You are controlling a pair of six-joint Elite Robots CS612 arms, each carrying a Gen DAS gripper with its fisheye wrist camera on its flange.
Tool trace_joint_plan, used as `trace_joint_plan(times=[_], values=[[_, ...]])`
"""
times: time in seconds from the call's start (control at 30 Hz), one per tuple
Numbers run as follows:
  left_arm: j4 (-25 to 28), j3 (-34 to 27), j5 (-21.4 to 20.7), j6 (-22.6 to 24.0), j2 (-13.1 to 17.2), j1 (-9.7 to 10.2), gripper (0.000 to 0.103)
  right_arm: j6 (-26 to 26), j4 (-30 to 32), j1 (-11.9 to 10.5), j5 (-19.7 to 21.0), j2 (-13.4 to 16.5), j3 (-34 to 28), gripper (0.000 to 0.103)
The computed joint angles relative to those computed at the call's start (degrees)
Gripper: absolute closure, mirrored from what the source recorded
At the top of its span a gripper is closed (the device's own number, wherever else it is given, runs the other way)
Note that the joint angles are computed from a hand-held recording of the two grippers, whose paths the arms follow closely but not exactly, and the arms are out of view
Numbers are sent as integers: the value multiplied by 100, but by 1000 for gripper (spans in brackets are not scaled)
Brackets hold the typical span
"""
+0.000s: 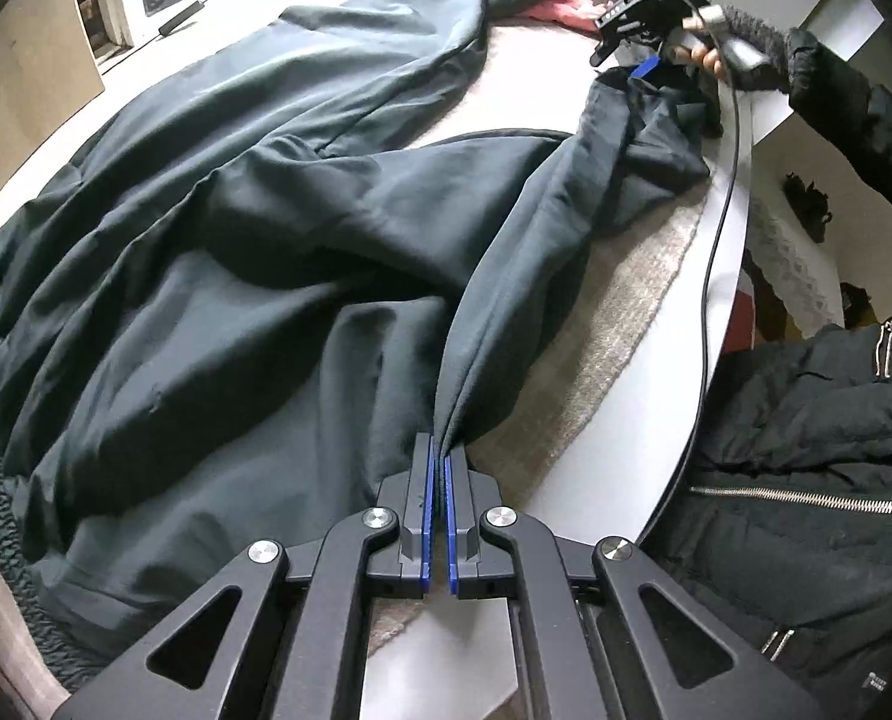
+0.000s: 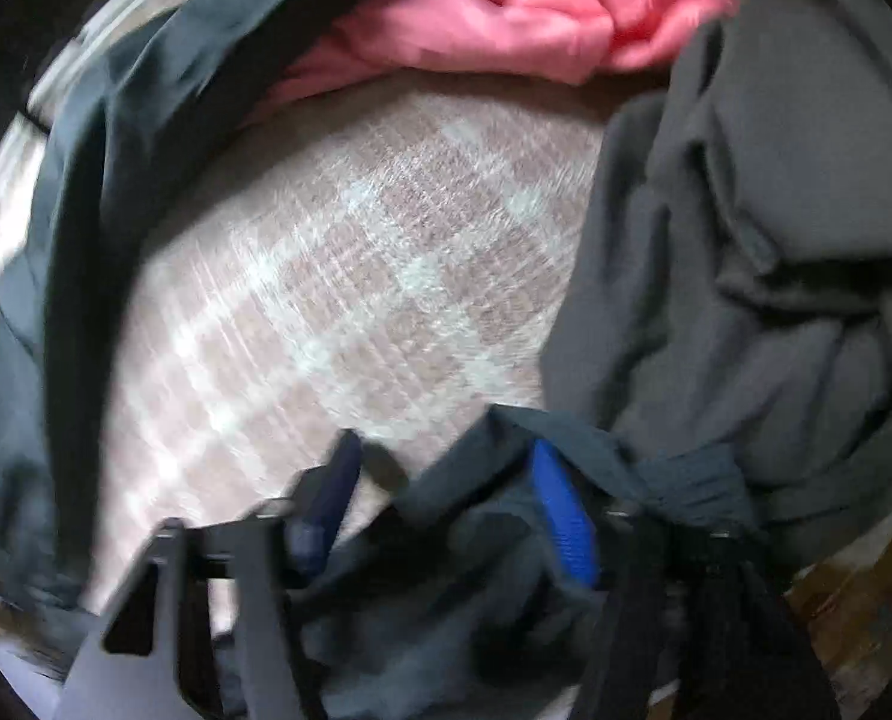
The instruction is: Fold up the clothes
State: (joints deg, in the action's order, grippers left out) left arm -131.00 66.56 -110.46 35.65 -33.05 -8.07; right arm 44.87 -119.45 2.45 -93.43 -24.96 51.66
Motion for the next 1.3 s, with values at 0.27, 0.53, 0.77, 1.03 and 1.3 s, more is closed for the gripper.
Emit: trace_joint_plan(times=[0.27, 0.53, 0.77, 1.03, 1.3], values=[[-86, -27, -77, 64, -90, 32, 101, 357, -3094, -130, 278, -966, 1924, 102], [-554, 84, -355, -36, -416, 80, 101, -516, -4849, 10, -341, -1671, 2350, 102], [180, 372, -354, 511, -433, -149, 101, 369, -4753, 3, -763, -1989, 3596, 101], [713, 343, 24, 236, -305, -164, 92, 710, -3226, 45, -756, -1925, 3706, 94], [-982, 453, 1196, -2205, -358, 522, 76, 131, -3425, 286, -1461, -1965, 3334, 70]])
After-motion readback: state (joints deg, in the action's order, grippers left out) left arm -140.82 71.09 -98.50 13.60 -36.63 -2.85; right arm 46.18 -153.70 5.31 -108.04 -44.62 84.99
